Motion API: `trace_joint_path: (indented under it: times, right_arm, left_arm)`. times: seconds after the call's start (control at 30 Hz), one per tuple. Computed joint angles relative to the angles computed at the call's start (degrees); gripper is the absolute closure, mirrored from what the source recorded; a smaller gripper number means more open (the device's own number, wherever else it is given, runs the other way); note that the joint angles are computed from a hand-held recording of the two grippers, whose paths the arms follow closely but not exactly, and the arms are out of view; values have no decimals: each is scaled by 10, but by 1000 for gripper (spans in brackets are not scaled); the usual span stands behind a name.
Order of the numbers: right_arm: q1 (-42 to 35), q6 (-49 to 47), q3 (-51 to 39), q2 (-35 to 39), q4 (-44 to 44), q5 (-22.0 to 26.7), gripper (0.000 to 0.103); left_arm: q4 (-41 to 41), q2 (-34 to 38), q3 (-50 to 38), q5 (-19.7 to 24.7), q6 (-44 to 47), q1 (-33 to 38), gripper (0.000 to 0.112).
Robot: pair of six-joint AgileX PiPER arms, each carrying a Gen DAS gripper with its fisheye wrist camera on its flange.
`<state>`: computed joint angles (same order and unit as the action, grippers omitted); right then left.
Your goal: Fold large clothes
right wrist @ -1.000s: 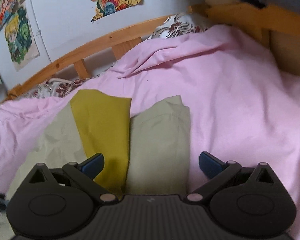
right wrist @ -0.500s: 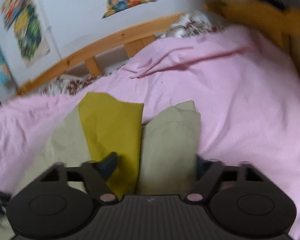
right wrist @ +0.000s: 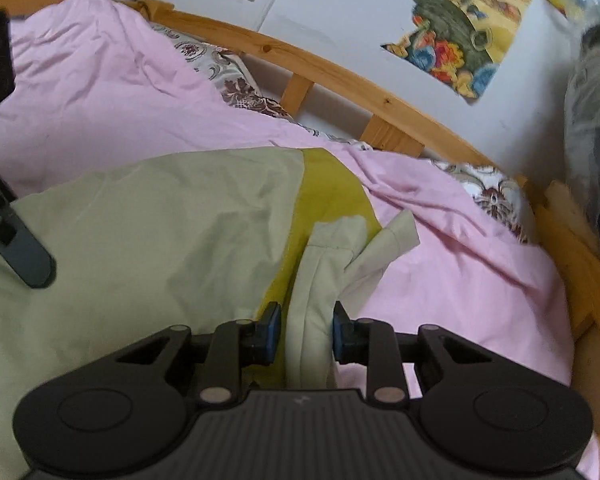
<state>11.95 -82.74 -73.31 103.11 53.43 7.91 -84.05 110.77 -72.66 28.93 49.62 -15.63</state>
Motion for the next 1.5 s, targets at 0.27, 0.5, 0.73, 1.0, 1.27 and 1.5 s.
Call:
trace_joint_path:
  times: [0.27, 0.5, 0.73, 1.0, 1.27, 1.5]
  right_arm:
    - [-152, 195, -133, 67, 87, 277, 25]
    - [-235, 334, -255, 172, 173, 473, 0]
    - [-167, 407, -326, 187, 7, 447, 5]
    - [-154, 492, -353, 195, -36, 452, 26]
    - [-131, 545, -295, 145, -88, 394, 85]
    - [-116, 550, -301, 105, -62, 421, 92]
  left_arm:
    - [16, 13, -18, 20, -6, 8, 10]
    - [35, 19, -31, 17, -25, 3, 10]
    - [115, 24, -59, 15, -110, -5, 10]
    - [233, 27, -102, 27, -229, -15, 15]
    - [274, 28, -123, 37, -280, -16, 29]
    - [233, -9, -92, 56, -267, 10, 43]
